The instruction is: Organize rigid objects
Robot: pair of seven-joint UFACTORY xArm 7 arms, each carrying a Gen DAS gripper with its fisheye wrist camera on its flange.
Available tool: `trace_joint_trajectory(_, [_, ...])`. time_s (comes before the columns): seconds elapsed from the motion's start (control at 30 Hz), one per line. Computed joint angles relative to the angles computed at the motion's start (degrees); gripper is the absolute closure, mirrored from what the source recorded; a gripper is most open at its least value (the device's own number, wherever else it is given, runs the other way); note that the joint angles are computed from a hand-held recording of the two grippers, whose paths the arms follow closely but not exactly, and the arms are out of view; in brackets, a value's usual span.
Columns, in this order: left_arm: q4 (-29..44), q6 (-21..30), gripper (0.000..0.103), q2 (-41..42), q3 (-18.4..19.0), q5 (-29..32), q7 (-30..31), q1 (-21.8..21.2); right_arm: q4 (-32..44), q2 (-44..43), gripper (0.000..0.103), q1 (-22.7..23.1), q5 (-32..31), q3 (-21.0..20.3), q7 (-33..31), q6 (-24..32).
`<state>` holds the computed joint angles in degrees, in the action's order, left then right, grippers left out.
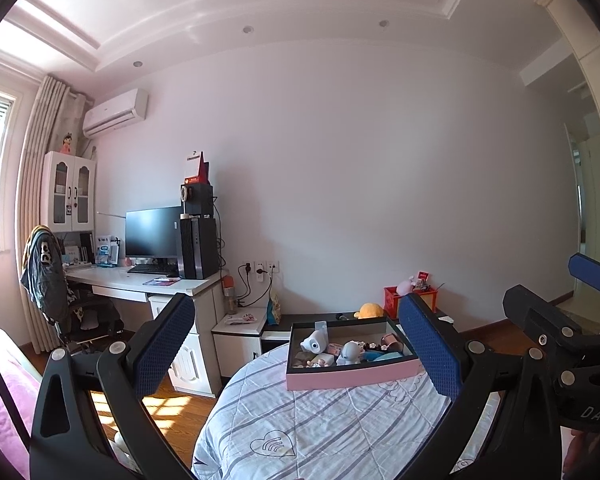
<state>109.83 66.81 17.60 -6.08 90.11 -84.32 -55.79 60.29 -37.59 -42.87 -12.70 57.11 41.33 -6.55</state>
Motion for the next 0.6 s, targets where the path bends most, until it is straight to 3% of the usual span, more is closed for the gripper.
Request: trace_joint_trajectory(0.6, [1.6,-0.2,0.000,1.5,1.4,-1.5,1.4,-0.7,0.7,-1.8,0.000,-1.5,-0.7,0.5,2.9,3.5])
